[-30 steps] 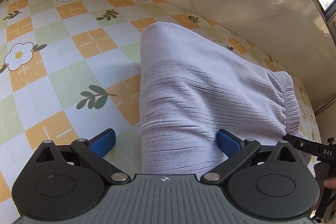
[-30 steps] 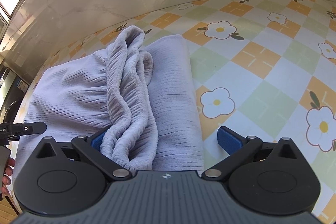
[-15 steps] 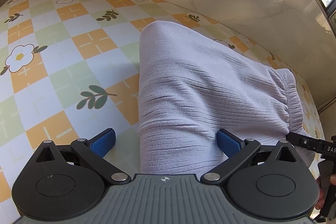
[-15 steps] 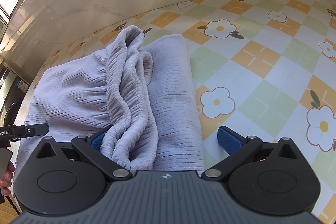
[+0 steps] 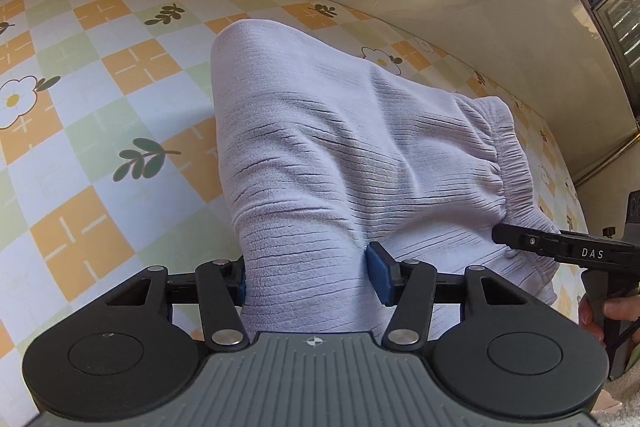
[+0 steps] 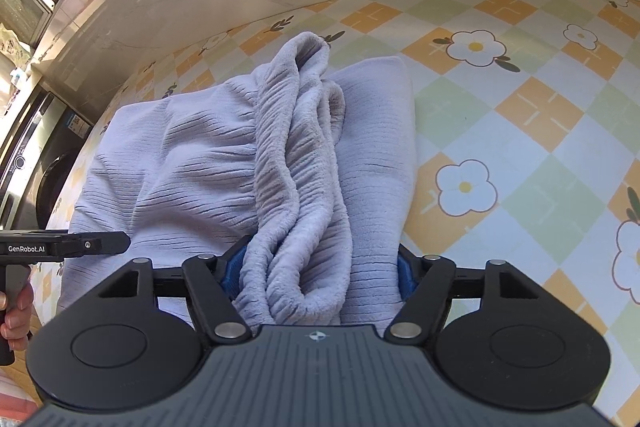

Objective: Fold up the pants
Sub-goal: 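Regrasp the folded pants with the left gripper while the right gripper regrasps its side, then carry the folded pants with both grippers over the yellow chair seat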

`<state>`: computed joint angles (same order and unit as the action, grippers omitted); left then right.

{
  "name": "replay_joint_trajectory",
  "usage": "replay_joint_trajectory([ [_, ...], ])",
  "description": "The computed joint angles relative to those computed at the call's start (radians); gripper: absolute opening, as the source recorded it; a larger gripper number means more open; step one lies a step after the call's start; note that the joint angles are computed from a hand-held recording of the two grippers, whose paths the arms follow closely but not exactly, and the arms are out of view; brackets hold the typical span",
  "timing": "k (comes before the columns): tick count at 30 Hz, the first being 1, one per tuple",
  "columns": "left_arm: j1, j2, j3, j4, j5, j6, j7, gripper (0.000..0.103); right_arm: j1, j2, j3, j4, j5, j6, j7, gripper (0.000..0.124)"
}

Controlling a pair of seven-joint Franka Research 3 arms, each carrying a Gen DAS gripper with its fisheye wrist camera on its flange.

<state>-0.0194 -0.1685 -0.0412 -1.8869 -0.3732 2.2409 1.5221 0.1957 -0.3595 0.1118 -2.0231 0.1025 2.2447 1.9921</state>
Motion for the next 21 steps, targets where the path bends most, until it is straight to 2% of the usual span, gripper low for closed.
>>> replay_joint_trajectory([
  [5,-0.009,-0.069,0.002,-0.051,0.004,-0.044,-0.006,0.052,0.021,-0.024,-0.017,-0.018,0.049,-0.018,-0.068,0.062],
  [10,-0.024,-0.157,0.001,-0.15,0.024,-0.003,-0.08,0.051,0.019,-0.024,-0.031,-0.025,0.102,-0.019,-0.093,0.067],
  [14,-0.032,-0.195,-0.027,-0.187,0.119,0.037,-0.188,0.047,0.026,-0.017,-0.035,-0.006,0.103,-0.03,-0.17,0.061],
  [18,-0.042,-0.265,-0.069,-0.235,0.237,0.058,-0.327,0.04,0.051,-0.035,-0.046,-0.023,0.145,0.012,-0.295,0.053],
  [21,-0.041,-0.315,-0.104,-0.264,0.324,0.045,-0.466,0.037,0.076,-0.048,-0.058,-0.033,0.198,0.036,-0.399,0.051],
])
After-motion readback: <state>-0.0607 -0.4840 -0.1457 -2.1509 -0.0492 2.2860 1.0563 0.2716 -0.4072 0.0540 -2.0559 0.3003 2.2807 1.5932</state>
